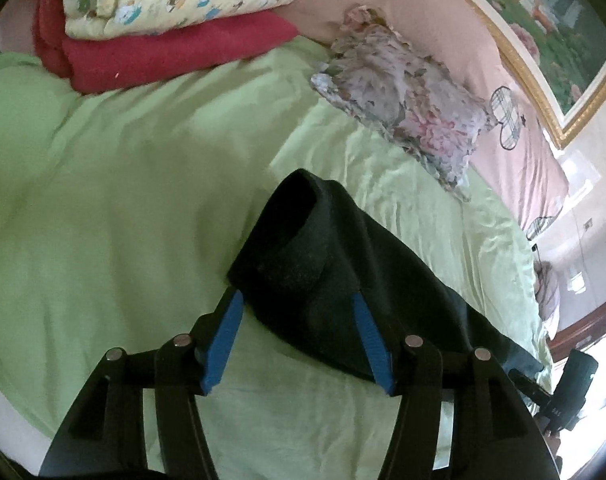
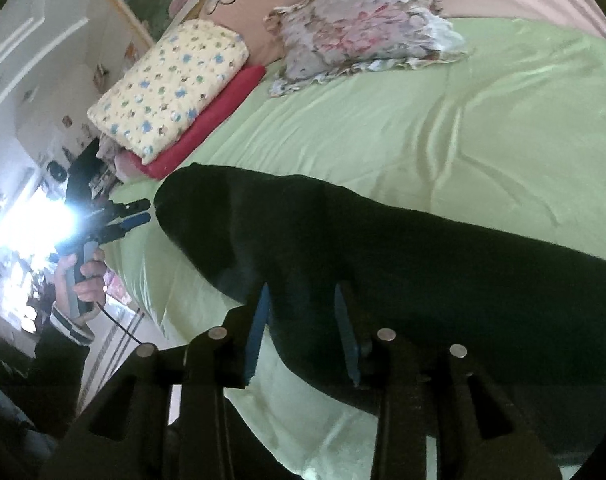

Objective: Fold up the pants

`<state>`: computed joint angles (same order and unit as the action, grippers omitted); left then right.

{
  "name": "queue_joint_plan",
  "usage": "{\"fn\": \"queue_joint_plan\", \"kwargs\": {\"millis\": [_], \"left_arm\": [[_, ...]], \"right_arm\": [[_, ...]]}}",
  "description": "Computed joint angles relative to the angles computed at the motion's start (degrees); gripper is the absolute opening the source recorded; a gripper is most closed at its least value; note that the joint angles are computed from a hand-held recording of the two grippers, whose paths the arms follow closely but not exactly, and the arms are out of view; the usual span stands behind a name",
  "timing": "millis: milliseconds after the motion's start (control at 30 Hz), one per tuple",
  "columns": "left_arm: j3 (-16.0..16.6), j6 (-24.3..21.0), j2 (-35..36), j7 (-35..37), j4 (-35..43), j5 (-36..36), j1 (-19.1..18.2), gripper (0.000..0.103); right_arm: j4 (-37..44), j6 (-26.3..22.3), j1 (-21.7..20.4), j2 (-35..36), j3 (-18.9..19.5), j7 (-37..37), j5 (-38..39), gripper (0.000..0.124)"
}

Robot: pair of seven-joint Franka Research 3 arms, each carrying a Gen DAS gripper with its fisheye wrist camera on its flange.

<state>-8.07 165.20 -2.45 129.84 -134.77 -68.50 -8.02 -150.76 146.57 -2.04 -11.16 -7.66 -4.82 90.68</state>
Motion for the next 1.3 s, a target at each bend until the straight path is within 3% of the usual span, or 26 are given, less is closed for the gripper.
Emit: {"fn": "queue_joint_plan", "kwargs": {"millis": [300, 500, 700, 833, 900, 933, 1000, 1033, 1067, 1133, 1167, 1200, 1300], "left_arm": [[-0.6, 0.1, 1.5, -3.5, 0.0, 0.7, 0.0, 0.066], [-1.0, -1.4, 4.1, -4.9, 1.7, 0.1, 1.5, 0.066], [-2.2, -3.0, 7.2, -2.7, 4.6, -2.3, 3.5, 0.066], [-3.8, -1.4, 10.4, -3.5, 7.1, 0.5, 4.1, 0.064], [-4.9, 1.2, 11.8, -3.5, 8.2, 2.3, 4.0, 0.063], [-5.3, 2.6, 12.3, -4.7, 8.4, 4.2, 3.8, 0.06], [-6.0, 5.9, 13.3, -7.3, 8.7, 8.8, 3.4, 0.035], [-7.7, 5.8, 13.3, -5.0, 9.0, 7.0, 4.7, 0.028], [-9.0, 6.1, 12.9, -3.1, 8.8, 5.1, 5.7, 0.021], [-11.2, 9.3, 10.2, 3.2, 7.5, -0.2, 6.2, 0.019], [-12.2, 10.5, 8.5, 9.7, 7.2, -6.3, 6.3, 0.019], [-11.9, 10.9, 7.6, 12.3, 6.9, -8.7, 5.8, 0.019], [-9.8, 10.0, 5.8, 16.8, 6.5, -12.7, 4.4, 0.019]], "right_arm": [[4.6, -2.2, 1.8, 3.0, 1.5, 1.8, 0.2, 0.036], [15.1, 2.2, 3.8, 10.7, 3.8, 7.2, -1.8, 0.037], [28.2, 1.3, 2.9, 22.5, 5.5, 22.2, -17.5, 0.037], [36.1, -0.2, 3.0, 30.7, 6.0, 35.1, -33.2, 0.037], [38.5, -3.0, 1.3, 32.8, 7.3, 35.9, -34.9, 0.037], [38.4, -2.6, 0.9, 32.7, 8.1, 35.2, -35.8, 0.036], [37.1, -1.4, 1.1, 31.6, 9.0, 33.7, -39.4, 0.023], [36.4, -1.9, 1.0, 30.9, 9.6, 32.6, -40.6, 0.018], [35.0, -0.2, 1.5, 30.0, 10.0, 31.6, -41.5, 0.015], [30.4, 9.0, 3.2, 27.1, 11.1, 27.9, -41.4, 0.012], [29.3, 12.1, 3.3, 26.3, 11.9, 26.2, -39.6, 0.011], [28.0, 16.8, 2.7, 25.1, 13.8, 21.7, -34.1, 0.011], [28.5, 24.5, 1.9, 24.7, 17.1, 9.7, -19.1, 0.009]]}}
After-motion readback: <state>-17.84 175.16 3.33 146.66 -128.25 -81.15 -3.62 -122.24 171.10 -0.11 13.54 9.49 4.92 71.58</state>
